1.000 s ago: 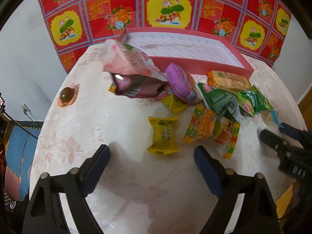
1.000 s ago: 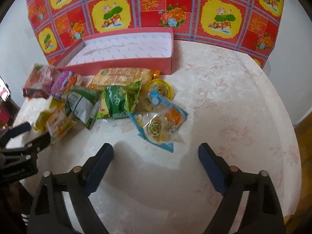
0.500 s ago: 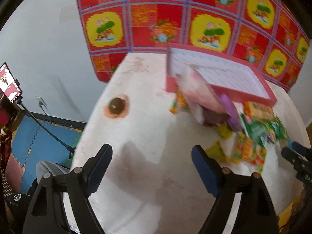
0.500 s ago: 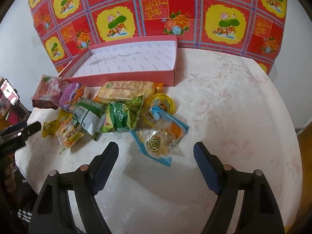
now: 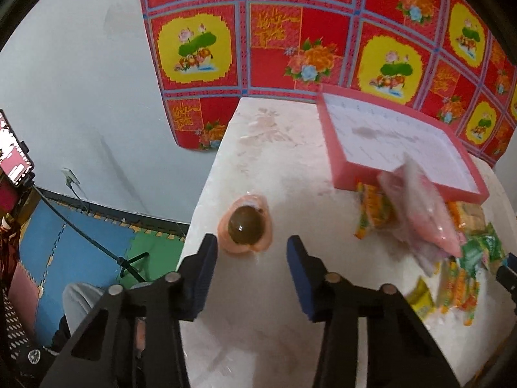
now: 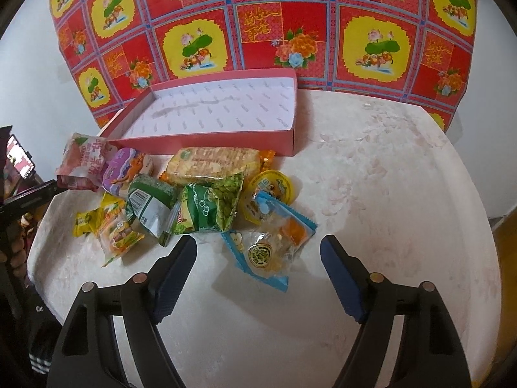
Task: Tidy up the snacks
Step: 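Grasp the brown round snack with the left tool while the right tool grasps the clear packet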
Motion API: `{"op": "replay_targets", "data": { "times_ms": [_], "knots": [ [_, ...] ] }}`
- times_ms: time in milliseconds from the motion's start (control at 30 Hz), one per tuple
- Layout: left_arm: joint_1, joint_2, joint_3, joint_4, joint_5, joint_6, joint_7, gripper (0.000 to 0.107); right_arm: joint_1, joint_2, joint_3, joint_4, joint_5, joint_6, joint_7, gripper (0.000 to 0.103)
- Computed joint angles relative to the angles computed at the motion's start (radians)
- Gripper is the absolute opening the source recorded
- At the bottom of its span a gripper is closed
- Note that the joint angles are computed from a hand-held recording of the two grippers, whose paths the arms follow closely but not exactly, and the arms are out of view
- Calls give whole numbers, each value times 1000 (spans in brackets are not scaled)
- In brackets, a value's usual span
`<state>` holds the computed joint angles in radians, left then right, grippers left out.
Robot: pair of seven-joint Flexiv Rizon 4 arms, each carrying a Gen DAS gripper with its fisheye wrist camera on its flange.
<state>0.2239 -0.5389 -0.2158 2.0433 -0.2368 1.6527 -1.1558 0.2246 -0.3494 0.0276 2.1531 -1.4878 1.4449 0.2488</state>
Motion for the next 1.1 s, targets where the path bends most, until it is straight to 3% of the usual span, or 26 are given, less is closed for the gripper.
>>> {"op": "replay_targets", "data": {
  "times_ms": [200, 333, 500, 733, 933, 1100],
  "knots": [
    [70, -32, -80, -21, 8, 2, 43, 36, 1, 2, -1, 0, 15, -9, 2, 81],
    [79, -46, -96, -34, 14, 3, 61, 31, 7, 0, -3, 0, 30, -14, -6, 81],
    [181, -50, -222, -6, 14, -4, 96, 31, 7, 4, -11, 1, 16, -14, 18, 80],
    [258, -33, -321, 58, 20, 17, 90, 31, -6, -1, -4, -7, -6, -11, 36, 80],
    [335, -13, -409, 109, 59, 41, 48, 31, -9, -12, -5, -15, -12, -5, 37, 75],
    [384, 5, -463, 130, 91, 36, 15, 31, -22, -27, -5, -25, -45, 24, 54, 64]
  ]
}}
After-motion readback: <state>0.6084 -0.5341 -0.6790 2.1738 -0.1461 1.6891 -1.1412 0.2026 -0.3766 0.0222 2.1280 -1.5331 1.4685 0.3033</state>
